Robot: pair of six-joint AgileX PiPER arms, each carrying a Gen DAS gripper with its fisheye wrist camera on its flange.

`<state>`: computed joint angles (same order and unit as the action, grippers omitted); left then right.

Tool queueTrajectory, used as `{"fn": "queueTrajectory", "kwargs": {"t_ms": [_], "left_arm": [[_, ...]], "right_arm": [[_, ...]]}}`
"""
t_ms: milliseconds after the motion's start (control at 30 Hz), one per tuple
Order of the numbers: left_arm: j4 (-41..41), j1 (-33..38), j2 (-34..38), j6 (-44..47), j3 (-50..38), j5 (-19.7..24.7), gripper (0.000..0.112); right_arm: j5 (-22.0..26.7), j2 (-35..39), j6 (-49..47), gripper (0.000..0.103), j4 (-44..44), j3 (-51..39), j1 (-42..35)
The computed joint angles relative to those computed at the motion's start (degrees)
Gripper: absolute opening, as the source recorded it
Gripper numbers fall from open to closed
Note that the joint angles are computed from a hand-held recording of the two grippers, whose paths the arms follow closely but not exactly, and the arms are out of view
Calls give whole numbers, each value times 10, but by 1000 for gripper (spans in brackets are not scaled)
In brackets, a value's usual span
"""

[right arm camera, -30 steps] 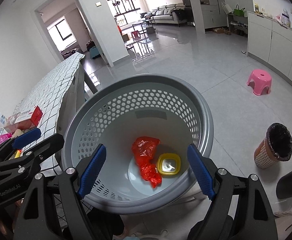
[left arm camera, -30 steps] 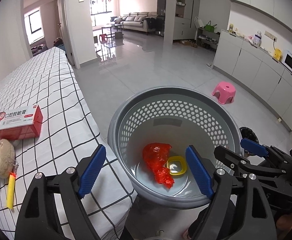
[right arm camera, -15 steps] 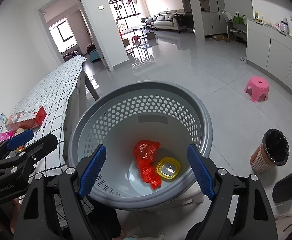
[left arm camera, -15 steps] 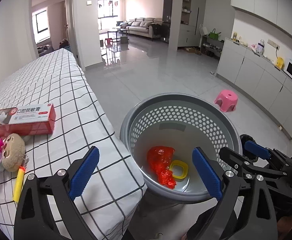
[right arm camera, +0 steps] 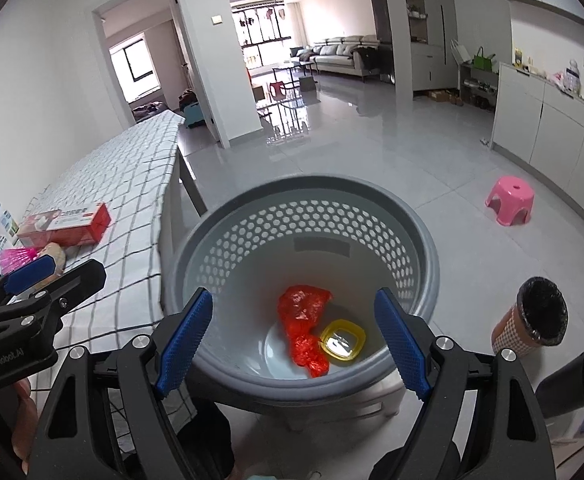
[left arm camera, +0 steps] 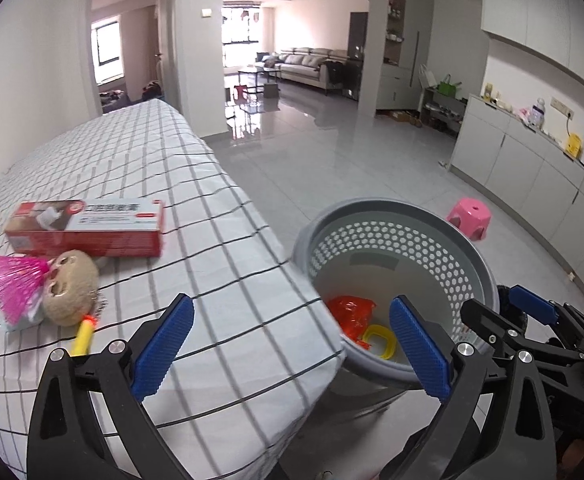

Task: Collect trash
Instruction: 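Withdraw both grippers from the basket back toward the table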

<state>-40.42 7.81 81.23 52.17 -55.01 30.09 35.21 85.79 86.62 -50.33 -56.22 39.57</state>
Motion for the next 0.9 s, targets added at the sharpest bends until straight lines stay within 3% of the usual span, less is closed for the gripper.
{"fn": "queueTrajectory", "kwargs": {"t_ms": [367, 900], "left_arm": [[-28, 115, -9, 59, -3, 11, 97], [-37, 283, 56, 88, -61, -10, 97]], "right_arm": [[-18, 60, -17, 80, 1, -64, 42], [-46, 203, -235, 80, 153, -256, 63]]}}
